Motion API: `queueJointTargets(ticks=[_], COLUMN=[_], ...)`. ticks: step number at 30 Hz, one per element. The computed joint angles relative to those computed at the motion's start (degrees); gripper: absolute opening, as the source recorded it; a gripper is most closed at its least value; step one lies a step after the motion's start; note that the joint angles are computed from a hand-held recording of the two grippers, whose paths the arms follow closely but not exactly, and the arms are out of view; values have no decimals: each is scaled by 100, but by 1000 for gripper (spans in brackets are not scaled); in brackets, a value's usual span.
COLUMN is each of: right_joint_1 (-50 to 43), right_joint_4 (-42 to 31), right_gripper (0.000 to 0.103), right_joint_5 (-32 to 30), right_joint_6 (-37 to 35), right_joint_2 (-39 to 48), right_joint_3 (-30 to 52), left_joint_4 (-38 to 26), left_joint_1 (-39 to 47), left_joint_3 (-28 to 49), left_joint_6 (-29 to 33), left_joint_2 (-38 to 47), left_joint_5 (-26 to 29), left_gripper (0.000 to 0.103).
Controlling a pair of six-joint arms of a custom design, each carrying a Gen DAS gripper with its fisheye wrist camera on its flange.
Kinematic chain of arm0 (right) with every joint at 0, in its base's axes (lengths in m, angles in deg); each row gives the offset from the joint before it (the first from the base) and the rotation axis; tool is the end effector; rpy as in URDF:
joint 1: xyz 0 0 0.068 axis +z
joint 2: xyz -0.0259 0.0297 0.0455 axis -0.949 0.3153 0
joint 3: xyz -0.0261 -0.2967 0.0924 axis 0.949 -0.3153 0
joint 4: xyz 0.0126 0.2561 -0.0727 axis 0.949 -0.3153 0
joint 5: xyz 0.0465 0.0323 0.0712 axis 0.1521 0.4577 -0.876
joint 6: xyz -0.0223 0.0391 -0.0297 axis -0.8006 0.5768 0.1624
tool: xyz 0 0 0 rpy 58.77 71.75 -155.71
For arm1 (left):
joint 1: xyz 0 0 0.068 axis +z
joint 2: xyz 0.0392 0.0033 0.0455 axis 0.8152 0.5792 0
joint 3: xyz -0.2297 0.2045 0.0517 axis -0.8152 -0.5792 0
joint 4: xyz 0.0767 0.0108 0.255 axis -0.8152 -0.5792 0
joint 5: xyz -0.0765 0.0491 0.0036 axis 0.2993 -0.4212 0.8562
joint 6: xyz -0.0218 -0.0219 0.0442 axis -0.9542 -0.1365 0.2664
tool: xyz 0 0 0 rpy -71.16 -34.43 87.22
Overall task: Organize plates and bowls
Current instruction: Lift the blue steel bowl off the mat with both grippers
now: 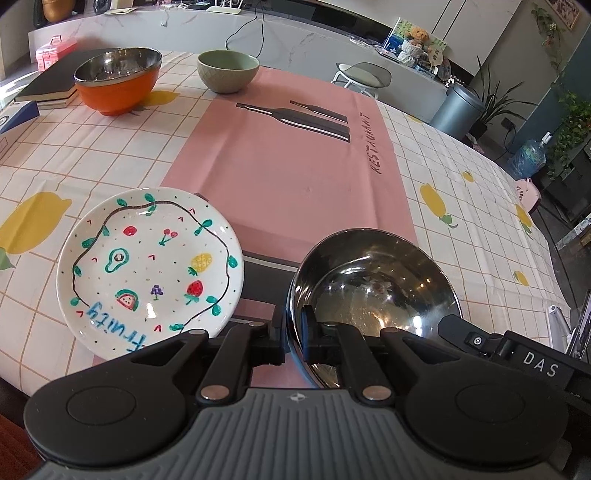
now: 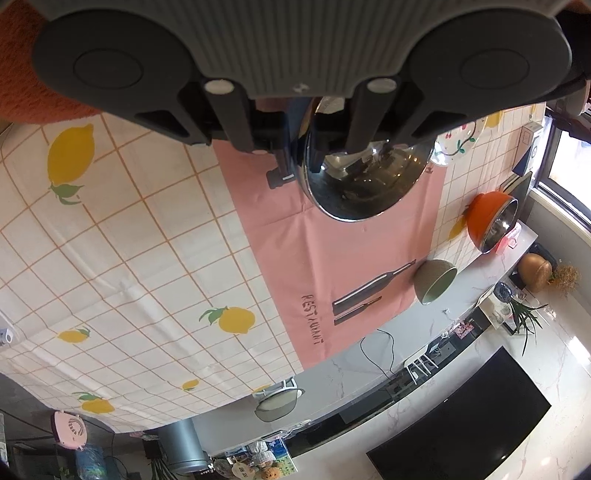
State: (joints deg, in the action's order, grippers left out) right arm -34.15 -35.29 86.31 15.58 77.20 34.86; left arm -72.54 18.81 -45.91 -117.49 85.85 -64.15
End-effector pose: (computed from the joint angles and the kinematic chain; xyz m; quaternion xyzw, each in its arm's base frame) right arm 0.2051 0.1448 0.1150 0.2191 0.9020 0.1724 0.3296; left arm 0.2277 -0.1603 0.1296 -0.0156 0.9538 -0.1393 0.2658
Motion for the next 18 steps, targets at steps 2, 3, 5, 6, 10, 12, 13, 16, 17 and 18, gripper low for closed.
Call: queueJointTargets(ticks=[2,3,5,6,10,12,13,16,17,18], right_joint_1=[-19,-12,34,51,92,79,66,49,61,97], right_joint_4=[69,65,-29,-96,-132,-73,-38,57,152,303], right_gripper=[8,9,10,10,12,13,13,21,29,34], right_joint_5=[-34,-23,35,60,103,69,51,48,97,164], right_joint_6=[-16,-31,-48,-53,-39,-10,7,109,124,112], right_joint_2=[43,53,80,95,118,115,109,94,74,39], right_joint_3=[-4,5,58,93,113,76,50,-17,-68,-148], left_joint_4=[57,61,65,66,70,75,84,191,214,225], left_joint_1=[-22,-47,-116,-139,-168,-171,-188,-230,-250,-255], left_joint_3=[-25,-24,-28,-29,-32,-42,-48,-117,-139,-154], left_joint_6=[6,17,36,44,38,19,26,41,31,36], left_joint_2=[4,4,-7,-9,-12,-26,-35,-98,-124,-159], left_joint_5=[-37,-66,-138,-167,-189,-181,-218,-312,-348,-392], left_gripper=[8,8,9,9,9,9,9,21,23,25])
